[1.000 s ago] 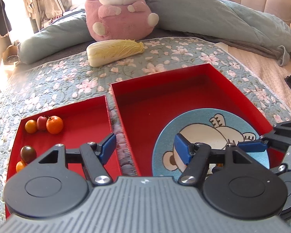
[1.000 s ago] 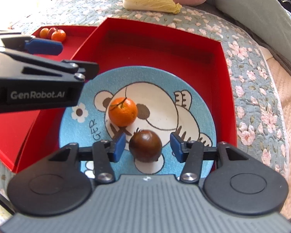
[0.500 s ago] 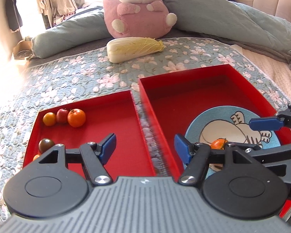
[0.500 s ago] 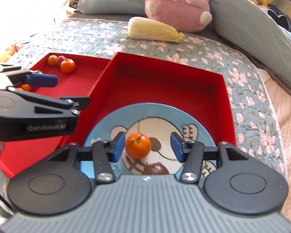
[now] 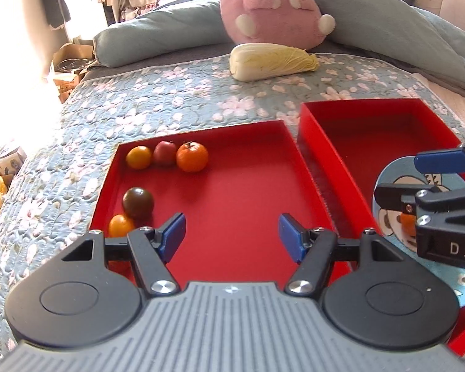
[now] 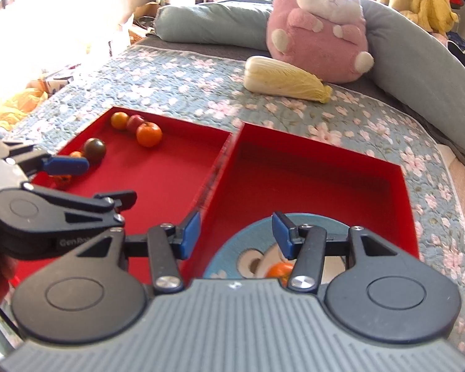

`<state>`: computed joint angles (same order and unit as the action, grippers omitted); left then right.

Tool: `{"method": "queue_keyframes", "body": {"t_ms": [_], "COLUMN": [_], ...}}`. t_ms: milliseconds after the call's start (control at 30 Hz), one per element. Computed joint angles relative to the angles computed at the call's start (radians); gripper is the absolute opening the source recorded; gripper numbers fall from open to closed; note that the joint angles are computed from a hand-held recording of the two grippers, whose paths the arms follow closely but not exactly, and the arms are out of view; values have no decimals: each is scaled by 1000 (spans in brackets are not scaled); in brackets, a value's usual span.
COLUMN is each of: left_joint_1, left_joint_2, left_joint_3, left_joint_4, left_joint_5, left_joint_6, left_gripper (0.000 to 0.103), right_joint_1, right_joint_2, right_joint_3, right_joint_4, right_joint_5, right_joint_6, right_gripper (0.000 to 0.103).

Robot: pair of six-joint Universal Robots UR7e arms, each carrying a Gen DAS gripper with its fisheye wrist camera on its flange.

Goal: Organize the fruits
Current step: 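Open the right gripper to release the tomato on the plate, withdraw both grippers, then reach the left gripper to a red apple while the right reaches another dark tomato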

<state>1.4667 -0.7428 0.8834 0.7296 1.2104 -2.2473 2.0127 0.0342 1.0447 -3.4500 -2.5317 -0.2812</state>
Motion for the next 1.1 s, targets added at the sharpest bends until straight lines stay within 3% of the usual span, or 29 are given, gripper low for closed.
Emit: {"method": "queue_keyframes", "body": {"t_ms": [367, 600, 767, 933, 1100], "left_joint_1": [60, 63, 54, 46, 51], "left_joint_2": [35, -64, -113, -104, -44], "left_joint_3": [-125, 82, 222, 224, 136], "left_joint_4": [49, -283, -483, -447, -418], "left_joint_5": [-50, -219, -247, -168, -244], "left_joint_6": [-44, -135, -65, -47, -72], "left_gripper": [71, 71, 71, 71, 70], "right_joint_1": [6, -16, -33, -45, -59], "right_joint_2": [120, 214, 274, 328, 347], "right_joint_3": [-255, -457, -593, -716, -769], "right_joint_4": [124, 285, 378, 462, 505], "right_joint_5": [115, 215, 285, 300, 329], "right_joint_6": [-48, -89, -113, -151, -166], "right_gripper": [53, 52, 52, 52, 52]}}
